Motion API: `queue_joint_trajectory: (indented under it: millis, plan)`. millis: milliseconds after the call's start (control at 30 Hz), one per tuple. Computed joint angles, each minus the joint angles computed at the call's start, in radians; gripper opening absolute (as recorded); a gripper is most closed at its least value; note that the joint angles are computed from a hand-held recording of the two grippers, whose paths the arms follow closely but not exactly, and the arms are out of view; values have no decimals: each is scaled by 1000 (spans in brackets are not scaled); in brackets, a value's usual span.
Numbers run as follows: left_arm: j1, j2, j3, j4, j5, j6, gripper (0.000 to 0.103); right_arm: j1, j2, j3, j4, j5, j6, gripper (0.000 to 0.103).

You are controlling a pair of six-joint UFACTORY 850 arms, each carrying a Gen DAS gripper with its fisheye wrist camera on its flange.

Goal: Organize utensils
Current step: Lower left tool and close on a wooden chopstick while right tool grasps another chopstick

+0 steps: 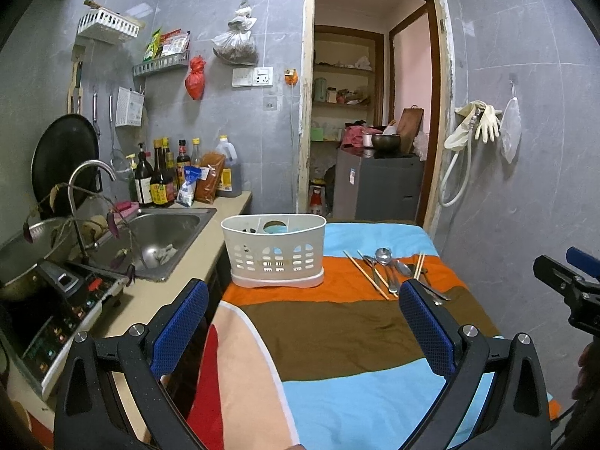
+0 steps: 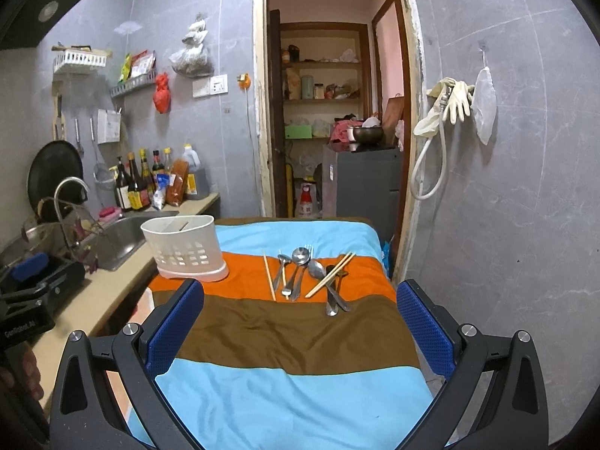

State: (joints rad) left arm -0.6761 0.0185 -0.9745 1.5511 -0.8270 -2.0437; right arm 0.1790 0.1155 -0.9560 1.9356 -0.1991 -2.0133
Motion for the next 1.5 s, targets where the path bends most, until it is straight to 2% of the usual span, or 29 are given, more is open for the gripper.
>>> queue_joint_trajectory:
  millis: [233,400,567,700,833,933,1100,1200,1300,1367,1467,1500]
  plan:
    - [36,3,-9,15,28,11,100,16,-23,-43,10,43,0,103]
    - [63,-5,-27,15,61,25,100,34,-48,-81,112,77,-109,103]
    - [101,-54,-82,4,122,40,100,31,-84,-125,187,97,-198,103]
    - [138,-102,-135,-9,208,16,100,7,-139,-181,35,87,-71,103]
    - [165,-183,-220,-51,273,64,100,-22,-208,-246,-101,50,48,103]
    - [180,-254,-292,-60,306,88,100,-48,-281,-311,-191,3,125,103]
    - [214,-398,-443,-122,352,169,99,-100,-474,-504,-512,-120,437,100]
    - [241,-513,-570,-207,384,279,92,-123,-606,-651,-706,-199,639,85]
    - [265,-611,-683,-347,407,433,75,-139,-726,-790,-826,-273,768,70]
    - [276,-667,-748,-448,406,537,60,-146,-812,-895,-911,-320,861,54]
    - [301,-764,-870,-672,384,757,44,-151,-924,-1038,-1021,-391,991,47]
    - [307,-791,-903,-723,374,805,42,-151,-953,-1077,-1049,-411,1026,46]
